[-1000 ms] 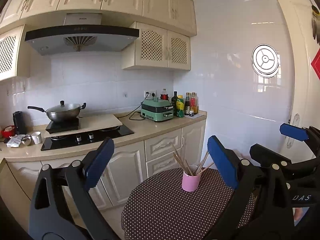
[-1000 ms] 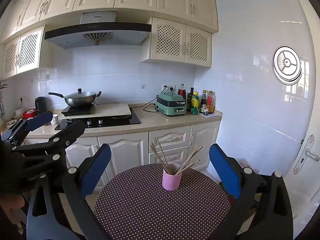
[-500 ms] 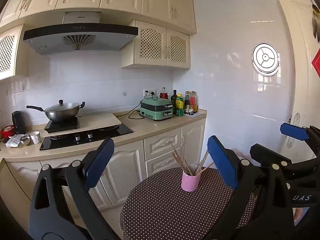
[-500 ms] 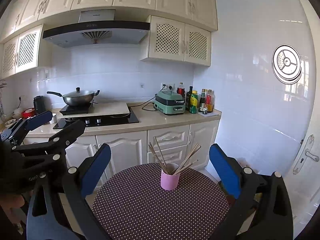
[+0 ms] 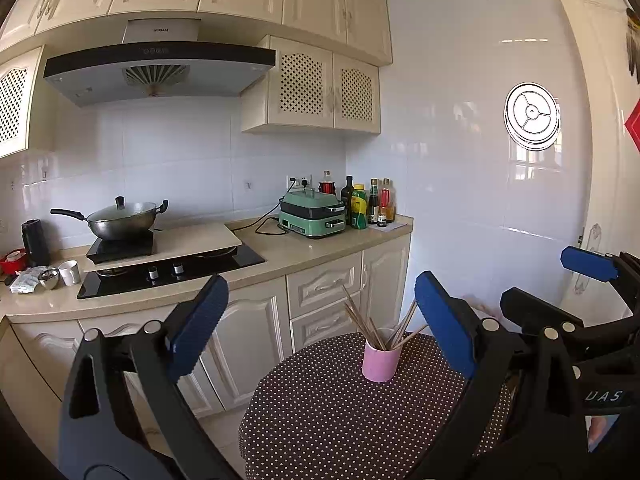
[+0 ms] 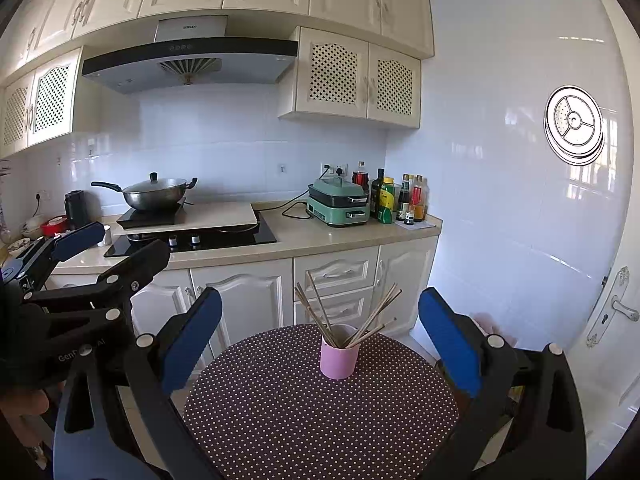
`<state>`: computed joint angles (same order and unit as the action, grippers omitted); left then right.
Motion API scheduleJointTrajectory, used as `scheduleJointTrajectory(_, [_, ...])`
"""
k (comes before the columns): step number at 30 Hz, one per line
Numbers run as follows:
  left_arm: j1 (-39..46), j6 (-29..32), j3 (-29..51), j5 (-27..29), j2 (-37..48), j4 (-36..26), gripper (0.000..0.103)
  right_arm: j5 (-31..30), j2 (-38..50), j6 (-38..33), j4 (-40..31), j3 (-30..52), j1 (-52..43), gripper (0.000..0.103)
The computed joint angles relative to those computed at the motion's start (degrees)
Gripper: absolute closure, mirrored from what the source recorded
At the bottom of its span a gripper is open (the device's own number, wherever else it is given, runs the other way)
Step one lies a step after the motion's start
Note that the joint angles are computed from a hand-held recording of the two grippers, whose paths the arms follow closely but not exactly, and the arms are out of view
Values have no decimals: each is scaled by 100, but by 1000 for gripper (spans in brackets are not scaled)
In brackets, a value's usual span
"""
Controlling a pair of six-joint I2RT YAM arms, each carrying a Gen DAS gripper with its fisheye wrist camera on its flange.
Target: Organize utensils
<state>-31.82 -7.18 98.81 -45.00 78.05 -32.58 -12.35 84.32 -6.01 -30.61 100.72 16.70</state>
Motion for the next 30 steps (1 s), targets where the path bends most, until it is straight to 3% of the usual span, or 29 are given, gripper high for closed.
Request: scheduleJointTrajectory(30, [183, -97, 138, 136, 240, -62, 10, 37, 197, 21, -86, 164, 43, 8])
